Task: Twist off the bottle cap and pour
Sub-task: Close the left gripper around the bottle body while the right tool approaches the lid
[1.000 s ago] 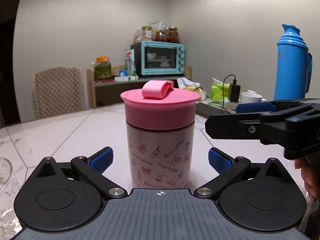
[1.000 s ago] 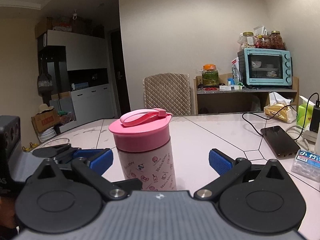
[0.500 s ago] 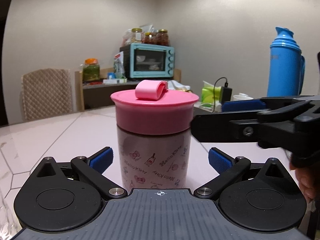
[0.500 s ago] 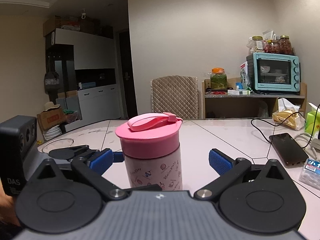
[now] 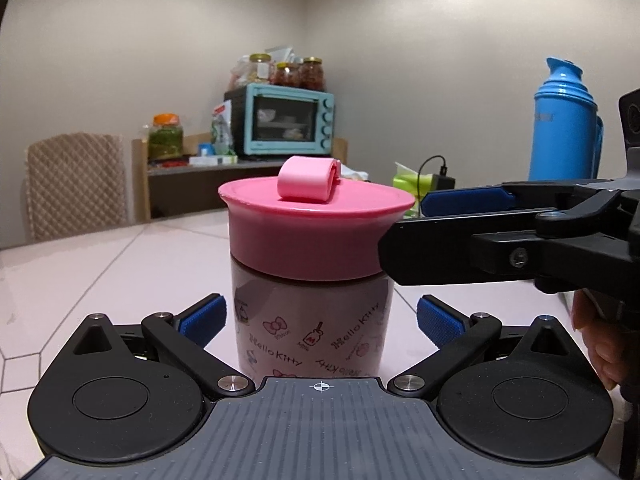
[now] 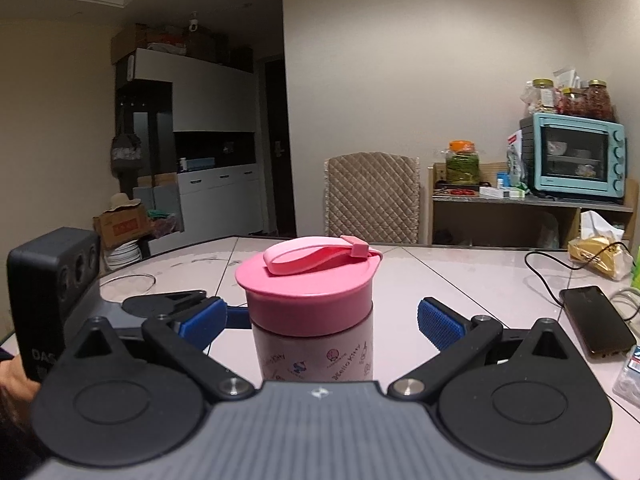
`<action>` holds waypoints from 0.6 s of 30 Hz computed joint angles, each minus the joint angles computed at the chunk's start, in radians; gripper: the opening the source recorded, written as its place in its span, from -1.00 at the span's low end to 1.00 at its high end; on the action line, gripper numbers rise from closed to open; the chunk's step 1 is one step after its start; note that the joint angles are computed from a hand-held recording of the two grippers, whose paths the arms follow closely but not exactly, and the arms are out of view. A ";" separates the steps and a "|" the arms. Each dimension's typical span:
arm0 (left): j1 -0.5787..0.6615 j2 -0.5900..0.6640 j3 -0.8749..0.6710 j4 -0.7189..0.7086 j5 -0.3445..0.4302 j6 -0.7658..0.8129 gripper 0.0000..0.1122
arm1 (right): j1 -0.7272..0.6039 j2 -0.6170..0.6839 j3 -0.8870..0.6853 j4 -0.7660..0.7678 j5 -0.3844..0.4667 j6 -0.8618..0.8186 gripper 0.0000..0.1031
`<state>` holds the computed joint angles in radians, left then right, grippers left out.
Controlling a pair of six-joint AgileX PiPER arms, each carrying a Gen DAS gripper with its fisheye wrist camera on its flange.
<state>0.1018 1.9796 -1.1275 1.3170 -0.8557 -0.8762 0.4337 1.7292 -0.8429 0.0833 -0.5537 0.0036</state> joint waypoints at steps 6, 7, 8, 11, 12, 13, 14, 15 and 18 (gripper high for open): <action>0.007 0.023 -0.029 0.012 -0.029 0.018 0.84 | -0.009 0.012 -0.012 -0.039 0.000 0.018 1.00; 0.008 0.028 -0.034 0.008 -0.032 0.021 0.84 | -0.009 0.015 -0.014 -0.042 0.000 0.021 1.00; 0.008 0.032 -0.038 0.005 -0.034 0.024 0.84 | -0.009 0.018 -0.017 -0.042 0.000 0.023 1.00; 0.009 0.046 -0.052 0.004 -0.039 0.019 0.84 | -0.013 0.024 -0.030 -0.059 0.011 0.029 1.00; 0.010 0.048 -0.055 0.006 -0.043 0.019 0.84 | -0.014 0.026 -0.035 -0.060 0.015 0.026 1.00; 0.011 0.051 -0.059 0.009 -0.047 0.021 0.84 | -0.012 0.026 -0.034 -0.058 0.015 0.023 1.00; 0.010 0.053 -0.062 0.010 -0.050 0.022 0.84 | -0.012 0.027 -0.040 -0.061 0.019 0.021 1.00; 0.010 0.054 -0.064 0.013 -0.051 0.022 0.84 | -0.013 0.029 -0.043 -0.063 0.021 0.023 1.00; 0.011 0.060 -0.070 0.026 -0.057 0.017 0.82 | -0.016 0.035 -0.060 -0.081 0.037 0.033 1.00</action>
